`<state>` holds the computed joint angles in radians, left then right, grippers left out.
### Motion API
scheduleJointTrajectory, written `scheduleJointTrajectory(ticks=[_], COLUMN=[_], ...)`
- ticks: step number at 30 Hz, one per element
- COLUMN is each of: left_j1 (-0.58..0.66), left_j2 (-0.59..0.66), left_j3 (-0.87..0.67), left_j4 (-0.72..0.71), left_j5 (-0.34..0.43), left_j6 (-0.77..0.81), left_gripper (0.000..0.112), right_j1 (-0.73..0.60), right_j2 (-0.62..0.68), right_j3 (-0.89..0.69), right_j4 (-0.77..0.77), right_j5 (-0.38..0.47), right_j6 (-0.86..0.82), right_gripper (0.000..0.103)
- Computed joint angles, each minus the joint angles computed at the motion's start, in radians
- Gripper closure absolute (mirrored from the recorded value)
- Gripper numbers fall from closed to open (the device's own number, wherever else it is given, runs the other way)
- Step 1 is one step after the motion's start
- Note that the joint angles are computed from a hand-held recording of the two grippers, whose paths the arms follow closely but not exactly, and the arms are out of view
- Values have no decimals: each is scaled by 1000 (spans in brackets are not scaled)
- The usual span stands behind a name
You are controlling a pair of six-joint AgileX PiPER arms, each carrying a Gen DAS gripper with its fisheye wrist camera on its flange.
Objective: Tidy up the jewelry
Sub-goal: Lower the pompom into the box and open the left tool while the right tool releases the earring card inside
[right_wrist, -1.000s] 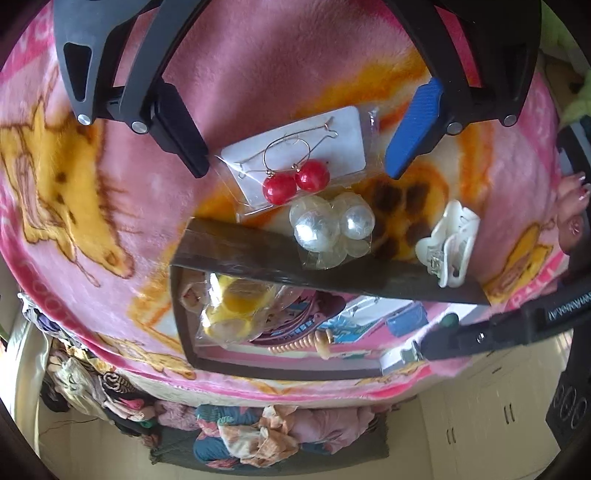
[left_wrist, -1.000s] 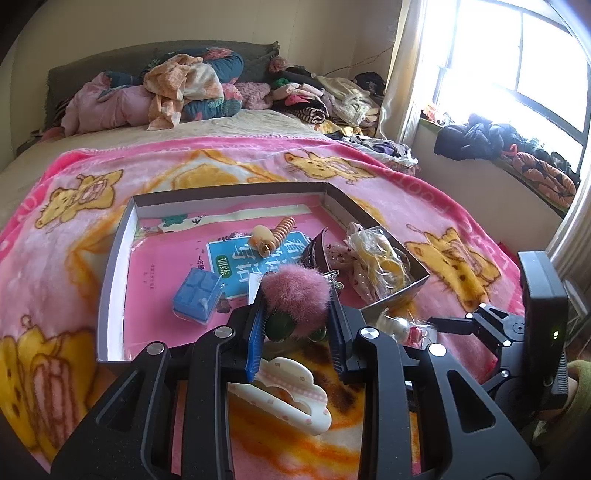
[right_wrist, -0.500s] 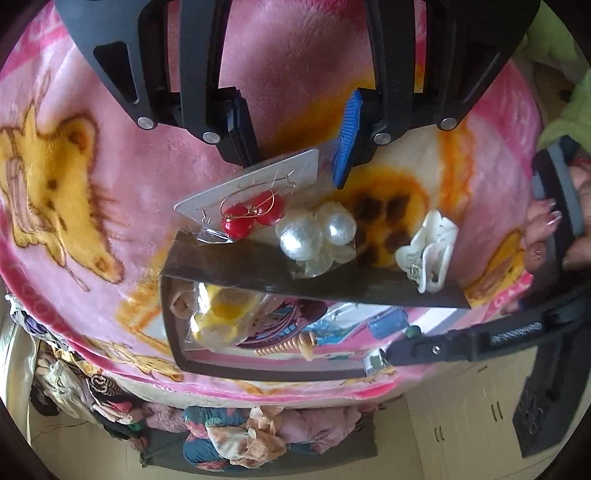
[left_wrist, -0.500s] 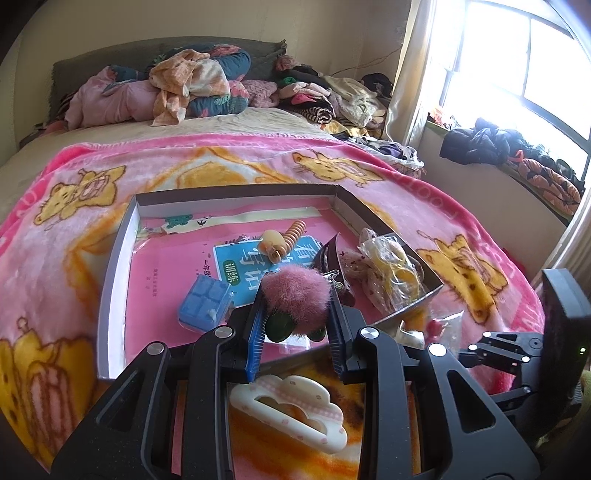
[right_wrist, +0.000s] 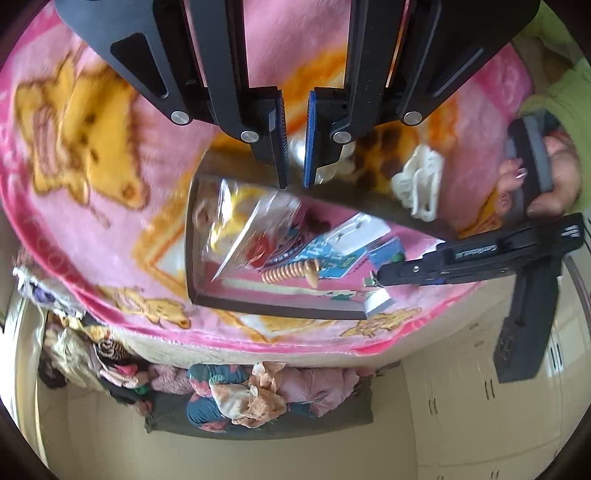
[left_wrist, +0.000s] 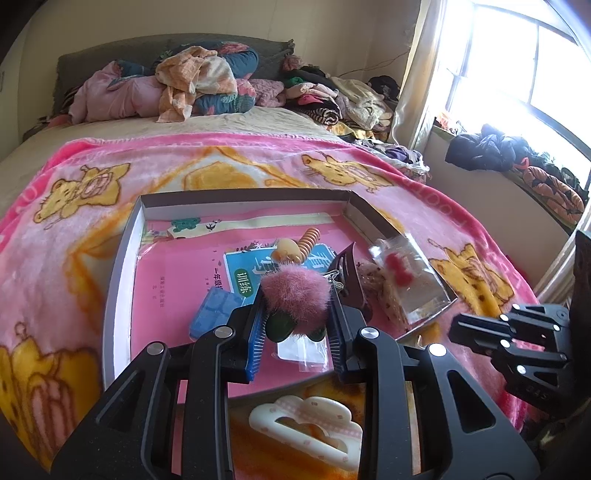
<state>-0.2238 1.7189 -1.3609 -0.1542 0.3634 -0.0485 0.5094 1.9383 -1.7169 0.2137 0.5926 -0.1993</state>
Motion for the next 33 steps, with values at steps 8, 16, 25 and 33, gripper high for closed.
scheduleJointTrajectory(ticks=[8, 16, 25, 33], left_j1=[17, 23, 24, 27], left_j2=[49, 86, 94, 83], left_j3=[-58, -87, -94, -80], left_j4=[37, 68, 79, 90], left_j5=[39, 69, 77, 71], left_j6=[-39, -75, -89, -98], left_gripper=[91, 90, 77, 63], right_j1=[-2, 15, 30, 27], right_j2=[145, 239, 270, 229], right_j3=[-234, -369, -420, -350], right_j4=[-65, -88, -119, -109], right_j5=[112, 182, 201, 154], right_j6=[52, 67, 102, 116], right_gripper=[94, 94, 91, 63])
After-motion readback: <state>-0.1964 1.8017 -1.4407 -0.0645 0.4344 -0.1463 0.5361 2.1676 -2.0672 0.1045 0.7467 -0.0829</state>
